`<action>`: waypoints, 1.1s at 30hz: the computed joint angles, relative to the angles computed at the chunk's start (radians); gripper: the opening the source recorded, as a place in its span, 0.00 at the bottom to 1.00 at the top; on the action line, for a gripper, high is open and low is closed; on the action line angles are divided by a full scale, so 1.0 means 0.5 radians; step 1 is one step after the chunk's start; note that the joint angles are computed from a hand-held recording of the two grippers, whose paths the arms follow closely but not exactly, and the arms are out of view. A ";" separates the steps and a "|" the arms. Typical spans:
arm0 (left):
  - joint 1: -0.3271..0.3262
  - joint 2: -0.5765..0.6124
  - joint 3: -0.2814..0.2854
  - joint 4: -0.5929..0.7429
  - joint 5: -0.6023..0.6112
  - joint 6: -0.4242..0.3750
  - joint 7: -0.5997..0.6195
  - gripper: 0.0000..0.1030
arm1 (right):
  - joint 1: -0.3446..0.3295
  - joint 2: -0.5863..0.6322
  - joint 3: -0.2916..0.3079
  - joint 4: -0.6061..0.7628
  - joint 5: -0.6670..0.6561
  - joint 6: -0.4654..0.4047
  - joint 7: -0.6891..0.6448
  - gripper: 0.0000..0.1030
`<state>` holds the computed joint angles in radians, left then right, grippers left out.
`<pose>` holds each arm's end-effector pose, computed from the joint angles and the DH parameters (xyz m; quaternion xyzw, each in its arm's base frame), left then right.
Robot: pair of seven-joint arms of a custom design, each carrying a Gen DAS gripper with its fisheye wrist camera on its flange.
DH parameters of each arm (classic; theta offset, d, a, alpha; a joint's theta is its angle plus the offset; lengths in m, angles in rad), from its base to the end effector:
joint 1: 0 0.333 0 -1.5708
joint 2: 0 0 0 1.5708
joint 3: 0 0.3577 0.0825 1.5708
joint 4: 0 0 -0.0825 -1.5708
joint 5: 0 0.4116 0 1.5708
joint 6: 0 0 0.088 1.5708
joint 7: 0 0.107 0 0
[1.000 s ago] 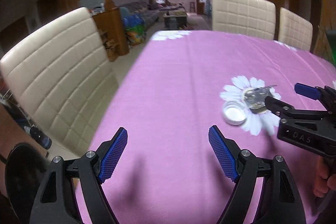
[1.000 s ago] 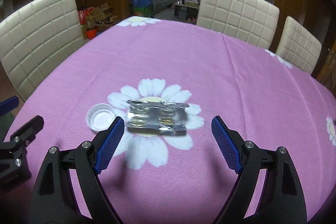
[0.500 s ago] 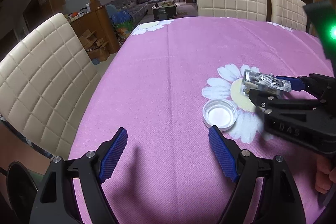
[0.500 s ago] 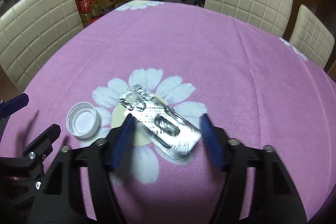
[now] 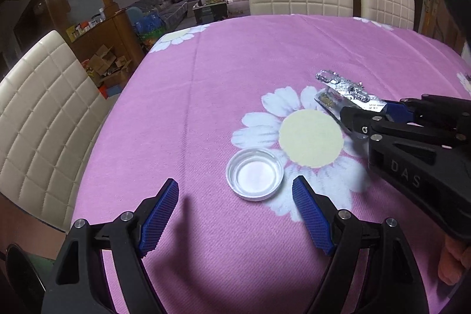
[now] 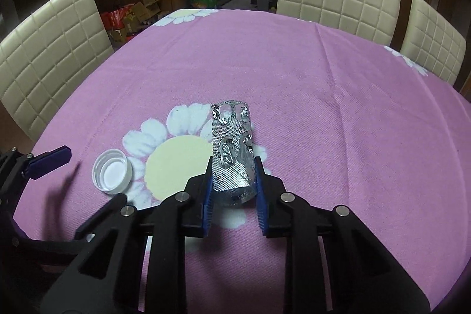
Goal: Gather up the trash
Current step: 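Grasp the silver blister pack with the right gripper while the left gripper grasps the white cap, then carry the white cap and blister pack over the black bin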
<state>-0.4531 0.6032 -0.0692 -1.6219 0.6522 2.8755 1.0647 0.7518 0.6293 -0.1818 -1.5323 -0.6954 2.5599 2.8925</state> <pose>0.6603 -0.4079 0.3568 -0.4516 0.8216 -0.2524 0.2393 0.6400 0.4557 0.3506 -0.6036 0.7216 -0.2538 0.2249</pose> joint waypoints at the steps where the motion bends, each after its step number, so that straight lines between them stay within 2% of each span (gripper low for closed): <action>1: -0.010 0.004 0.011 0.010 -0.001 -0.002 -0.023 0.76 | -0.003 0.003 0.002 0.002 0.004 0.000 -0.005 0.24; 4: -0.013 0.020 0.011 0.037 -0.008 -0.023 -0.028 0.76 | -0.002 0.015 0.006 0.015 0.012 -0.025 -0.028 0.24; 6: 0.001 0.025 -0.003 0.043 -0.018 -0.018 -0.016 0.72 | 0.000 0.017 0.005 0.017 0.013 -0.029 -0.030 0.24; 8: 0.034 0.025 -0.040 0.037 -0.049 0.002 0.028 0.53 | 0.004 0.017 0.000 0.019 0.010 -0.028 -0.023 0.24; 10: 0.044 0.020 -0.056 0.031 -0.070 0.000 0.065 0.38 | 0.009 0.021 -0.002 0.027 0.004 -0.039 -0.025 0.24; 16: 0.006 0.006 -0.004 0.012 -0.049 0.011 0.038 0.38 | 0.025 0.028 -0.004 0.041 -0.019 -0.068 -0.036 0.24; 23: 0.014 -0.071 0.033 -0.079 -0.015 0.097 -0.035 0.38 | 0.053 -0.003 0.003 0.017 -0.101 -0.047 -0.020 0.24; 26: -0.024 -0.134 0.117 -0.163 0.074 0.182 -0.132 0.38 | 0.087 -0.011 -0.001 0.021 -0.166 -0.029 -0.015 0.24; 30: -0.017 -0.216 0.170 -0.283 0.157 0.275 -0.233 0.38 | 0.125 -0.015 0.005 0.039 -0.255 -0.007 -0.020 0.24; 33: -0.060 -0.287 0.278 -0.378 0.285 0.350 -0.375 0.38 | 0.129 -0.011 0.027 0.054 -0.278 0.044 -0.049 0.24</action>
<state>-0.4831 0.4598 0.0700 -1.8112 0.7947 3.0505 0.8774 0.8163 0.6237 -0.1681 -1.5052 -0.8342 2.5817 2.8678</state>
